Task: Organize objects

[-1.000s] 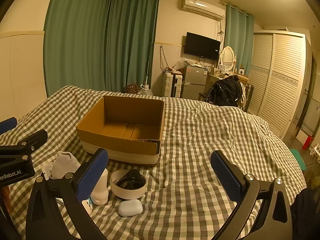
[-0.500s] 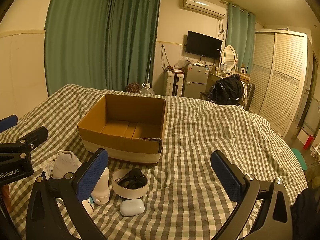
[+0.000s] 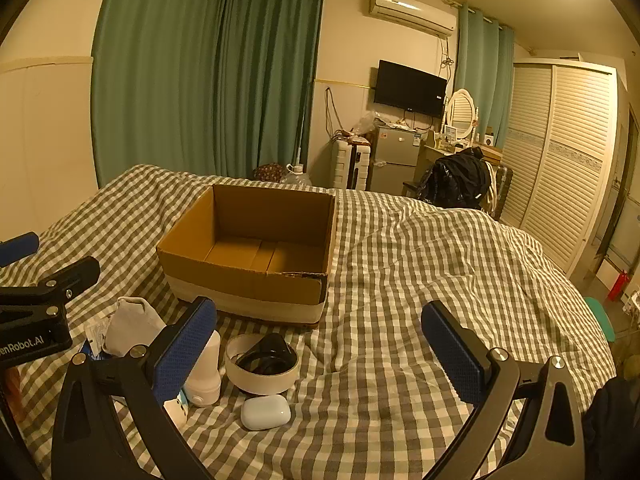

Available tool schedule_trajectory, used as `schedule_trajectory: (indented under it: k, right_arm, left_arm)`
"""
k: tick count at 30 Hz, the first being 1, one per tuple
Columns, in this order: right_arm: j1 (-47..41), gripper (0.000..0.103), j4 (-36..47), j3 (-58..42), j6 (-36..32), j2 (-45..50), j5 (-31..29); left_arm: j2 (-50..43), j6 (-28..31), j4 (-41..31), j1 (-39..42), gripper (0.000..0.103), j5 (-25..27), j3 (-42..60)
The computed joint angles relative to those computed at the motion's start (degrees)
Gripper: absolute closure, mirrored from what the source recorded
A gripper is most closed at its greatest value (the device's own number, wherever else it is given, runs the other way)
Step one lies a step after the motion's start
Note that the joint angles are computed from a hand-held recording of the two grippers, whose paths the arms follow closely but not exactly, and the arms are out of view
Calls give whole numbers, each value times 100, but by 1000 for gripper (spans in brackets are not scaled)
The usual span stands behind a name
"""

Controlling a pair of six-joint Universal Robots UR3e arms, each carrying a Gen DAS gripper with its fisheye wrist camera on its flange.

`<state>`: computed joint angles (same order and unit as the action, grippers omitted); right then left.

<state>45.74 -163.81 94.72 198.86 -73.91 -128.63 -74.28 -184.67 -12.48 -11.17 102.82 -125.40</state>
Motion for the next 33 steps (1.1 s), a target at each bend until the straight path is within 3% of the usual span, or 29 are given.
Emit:
schedule_trajectory:
  k: [12, 23, 33]
  right_arm:
    - [182, 0, -4, -116, -79, -46, -158]
    - [161, 0, 75, -159, -166, -294, -22]
    - [-596, 0, 645, 169, -28, -435, 1585]
  left_arm:
    - [419, 69, -272, 67, 0, 85, -73]
    - [825, 130, -606, 470, 0, -364, -203]
    - [-197, 408, -647, 172, 0, -362, -175]
